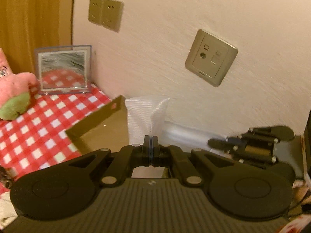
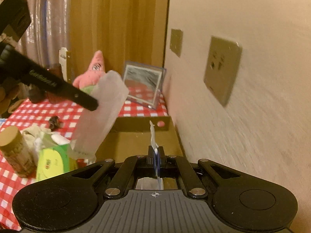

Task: Organize soft objects
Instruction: 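Carry the bag and blue mask into the cardboard tray and release both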

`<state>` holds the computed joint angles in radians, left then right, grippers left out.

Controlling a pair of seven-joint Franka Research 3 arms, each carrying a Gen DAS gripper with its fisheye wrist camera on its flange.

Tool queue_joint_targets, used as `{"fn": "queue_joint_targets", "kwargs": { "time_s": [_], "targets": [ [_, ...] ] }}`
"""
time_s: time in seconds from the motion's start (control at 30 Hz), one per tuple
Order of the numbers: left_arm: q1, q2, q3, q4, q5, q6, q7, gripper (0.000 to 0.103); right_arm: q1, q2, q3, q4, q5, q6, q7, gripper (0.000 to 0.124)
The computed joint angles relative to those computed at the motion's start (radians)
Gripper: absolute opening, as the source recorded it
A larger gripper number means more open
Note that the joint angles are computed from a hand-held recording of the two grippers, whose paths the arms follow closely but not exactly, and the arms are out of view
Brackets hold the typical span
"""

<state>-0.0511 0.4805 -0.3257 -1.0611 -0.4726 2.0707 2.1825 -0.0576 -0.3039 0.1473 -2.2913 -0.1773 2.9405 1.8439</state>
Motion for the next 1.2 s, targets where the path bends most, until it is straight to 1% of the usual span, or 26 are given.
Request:
{"fn": "queue_joint_targets", "kwargs": {
  "time_s": [0.13,0.37,0.47,0.6,0.7,0.77,0.83,0.93,1.07,1.2],
  "targets": [
    [-0.04,0.049,-0.002,0.05,0.029,-0.001,-0.047,0.0,0.0,0.012,-0.009,-0.016,0.012,0.009,0.004,0.002],
    [-0.093,0.174,-0.009,0.263,0.095,-0.055,-0.104,0.0,0.005,0.062,-0.015,-0.005,0.012,0.032,0.013,0.002],
    [-0.106,0.206,-0.004,0.309,0.124,-0.07,-0.122,0.0,0.007,0.074,-0.02,-0.001,0.006,0.041,0.02,0.002],
    [-0.107,0.196,0.004,0.262,0.151,-0.052,-0.137,0.001,0.004,0.091,-0.017,0.006,-0.018,0.049,0.036,0.002],
    [-0.107,0.161,0.016,0.183,0.182,-0.024,-0.139,0.009,0.002,0.099,-0.016,0.003,-0.036,0.06,0.049,0.002],
    [-0.097,0.131,0.016,0.122,0.186,-0.002,-0.136,0.019,-0.007,0.105,-0.011,0.004,-0.055,0.064,0.07,0.002],
    [-0.086,0.101,0.017,0.064,0.187,0.021,-0.139,0.024,-0.016,0.115,-0.005,0.008,-0.078,0.066,0.099,0.002],
    [-0.065,0.062,0.017,-0.005,0.179,0.039,-0.133,0.026,-0.008,0.135,-0.013,0.019,-0.09,0.063,0.116,0.002],
    [-0.034,-0.002,0.019,-0.111,0.159,0.08,-0.117,0.027,0.044,0.164,-0.054,0.038,-0.035,0.041,0.082,0.002],
    [0.003,-0.08,0.022,-0.227,0.103,0.118,-0.102,0.028,0.111,0.203,-0.1,0.062,0.085,0.002,-0.012,0.002]
  ]
}}
